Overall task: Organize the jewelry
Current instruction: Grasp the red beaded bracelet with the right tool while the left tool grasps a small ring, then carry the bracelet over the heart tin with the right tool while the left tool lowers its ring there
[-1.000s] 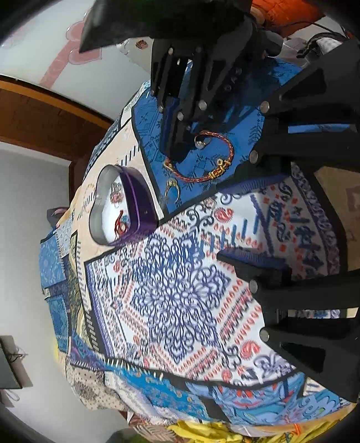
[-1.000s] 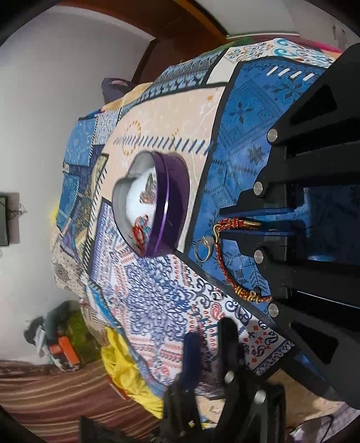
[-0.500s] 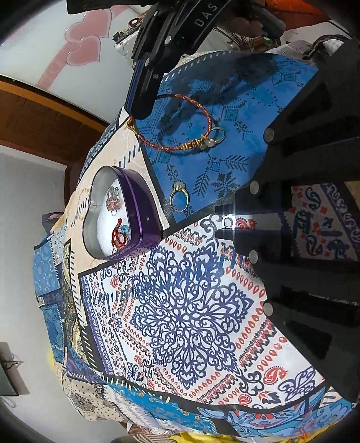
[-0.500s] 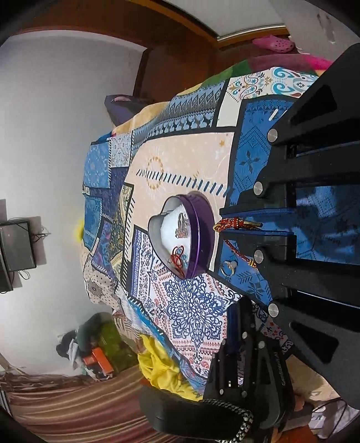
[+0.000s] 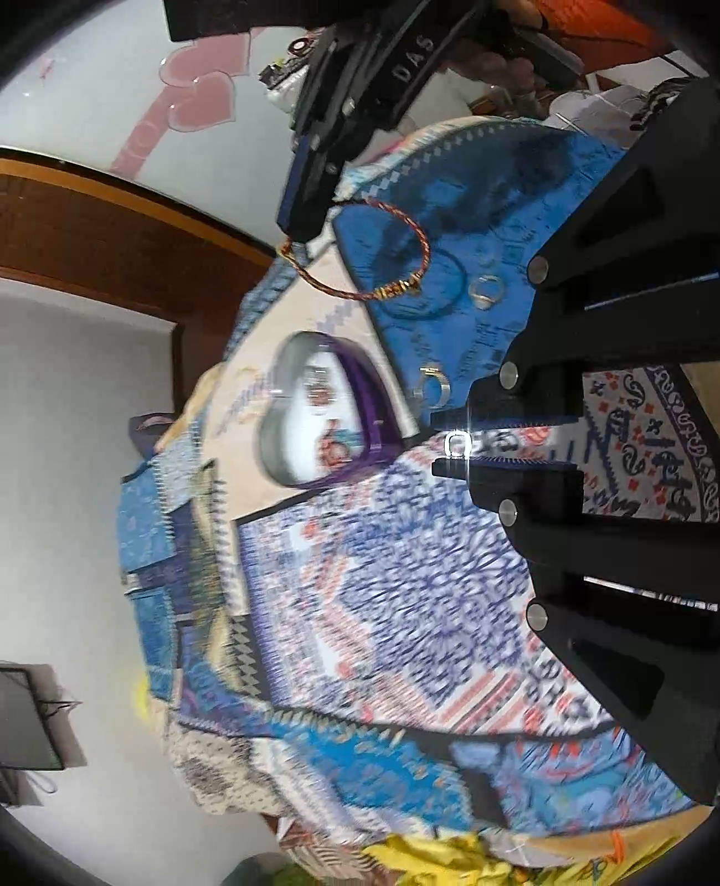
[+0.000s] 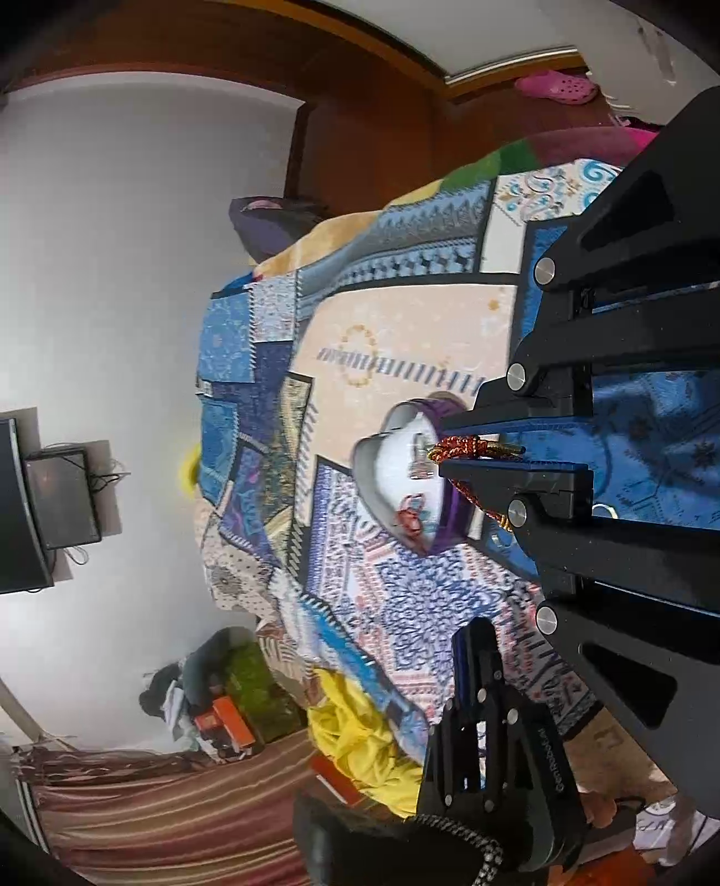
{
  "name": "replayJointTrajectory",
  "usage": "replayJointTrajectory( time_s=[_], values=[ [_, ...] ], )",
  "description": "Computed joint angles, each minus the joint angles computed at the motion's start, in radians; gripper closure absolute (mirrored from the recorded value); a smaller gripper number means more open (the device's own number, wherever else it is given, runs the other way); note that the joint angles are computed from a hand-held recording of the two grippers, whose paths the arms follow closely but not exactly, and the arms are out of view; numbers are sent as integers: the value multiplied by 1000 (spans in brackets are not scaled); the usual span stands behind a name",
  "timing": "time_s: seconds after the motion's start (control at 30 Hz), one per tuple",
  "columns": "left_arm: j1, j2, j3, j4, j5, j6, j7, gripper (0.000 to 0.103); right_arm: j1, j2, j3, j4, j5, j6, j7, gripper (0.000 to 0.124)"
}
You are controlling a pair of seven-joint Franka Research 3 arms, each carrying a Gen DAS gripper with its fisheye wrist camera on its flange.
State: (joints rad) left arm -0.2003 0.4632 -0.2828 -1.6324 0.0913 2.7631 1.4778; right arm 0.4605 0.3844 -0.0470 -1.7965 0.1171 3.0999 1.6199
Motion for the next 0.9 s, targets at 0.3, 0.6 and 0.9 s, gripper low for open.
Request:
replayJointTrajectory(
  time_s=[0.3, 0.6, 0.9],
  values=[
    [-10, -3, 11, 45, 25, 52, -18, 95, 3, 24, -4, 53, 9, 18, -3, 116],
    [-10, 39, 9, 125, 30, 57, -19, 95, -25, 67, 28, 128, 38, 10, -35, 116],
    [-17, 104, 12, 215, 37, 44, -18, 95, -42, 147, 42, 248, 58, -40, -56, 116]
  ],
)
